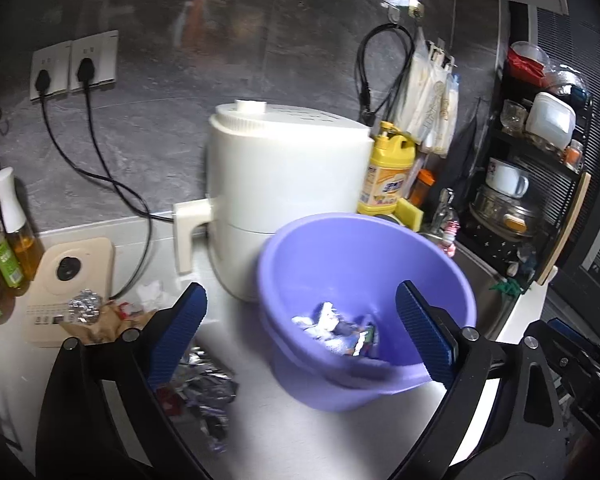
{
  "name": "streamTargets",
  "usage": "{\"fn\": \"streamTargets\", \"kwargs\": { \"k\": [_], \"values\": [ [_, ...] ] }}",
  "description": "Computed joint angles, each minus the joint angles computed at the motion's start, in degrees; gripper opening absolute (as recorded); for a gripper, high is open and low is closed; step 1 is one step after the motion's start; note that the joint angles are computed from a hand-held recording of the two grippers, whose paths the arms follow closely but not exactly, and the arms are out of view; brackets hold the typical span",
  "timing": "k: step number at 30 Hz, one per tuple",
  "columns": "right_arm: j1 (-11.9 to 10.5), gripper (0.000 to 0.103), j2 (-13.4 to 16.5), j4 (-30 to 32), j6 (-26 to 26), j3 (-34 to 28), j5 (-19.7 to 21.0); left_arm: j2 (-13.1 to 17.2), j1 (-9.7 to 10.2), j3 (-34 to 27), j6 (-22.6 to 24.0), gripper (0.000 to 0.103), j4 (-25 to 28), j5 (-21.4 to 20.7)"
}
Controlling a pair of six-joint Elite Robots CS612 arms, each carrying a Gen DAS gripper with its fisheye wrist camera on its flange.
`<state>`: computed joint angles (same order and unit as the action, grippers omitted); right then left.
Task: Collect trash
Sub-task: 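Move the left tool back to the small red-and-white box and grasp it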
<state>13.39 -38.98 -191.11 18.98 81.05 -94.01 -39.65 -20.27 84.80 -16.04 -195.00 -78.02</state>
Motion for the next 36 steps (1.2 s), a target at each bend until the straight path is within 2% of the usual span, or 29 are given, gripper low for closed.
{"fn": "streamTargets", "kwargs": {
  "k": [6,13,19,26,31,36],
  "values": [
    [1.01,0.064,1.02,0.03,-1.08,-1.26,2.49,-0.99,0.9,2.29,-0.94,0.097,-0.52,1.97],
    [2.22,0.079,1.97,0.36,-2.52,-2.26,3.46,-2.12,2.16,5.38,-3.2,0.097,0.0,2.85],
    [3.17,0.086,2.73,1.52,-3.36,-3.37,4.15,-2.8,2.92,7.4,-4.64,0.097,0.37,4.27],
    [4.15,0.086,3.91,4.21,-4.63,-4.7,5.6,-3.24,4.12,9.32,-7.37,0.097,1.94,3.89],
    [4.51,0.072,4.85,6.81,-5.13,-5.54,7.88,-3.08,5.0,10.25,-8.53,0.097,3.17,3.48],
    [4.73,0.063,5.64,8.7,-5.26,-6.25,9.25,-2.34,5.66,9.99,-9.09,0.095,4.93,2.6]
  ]
}}
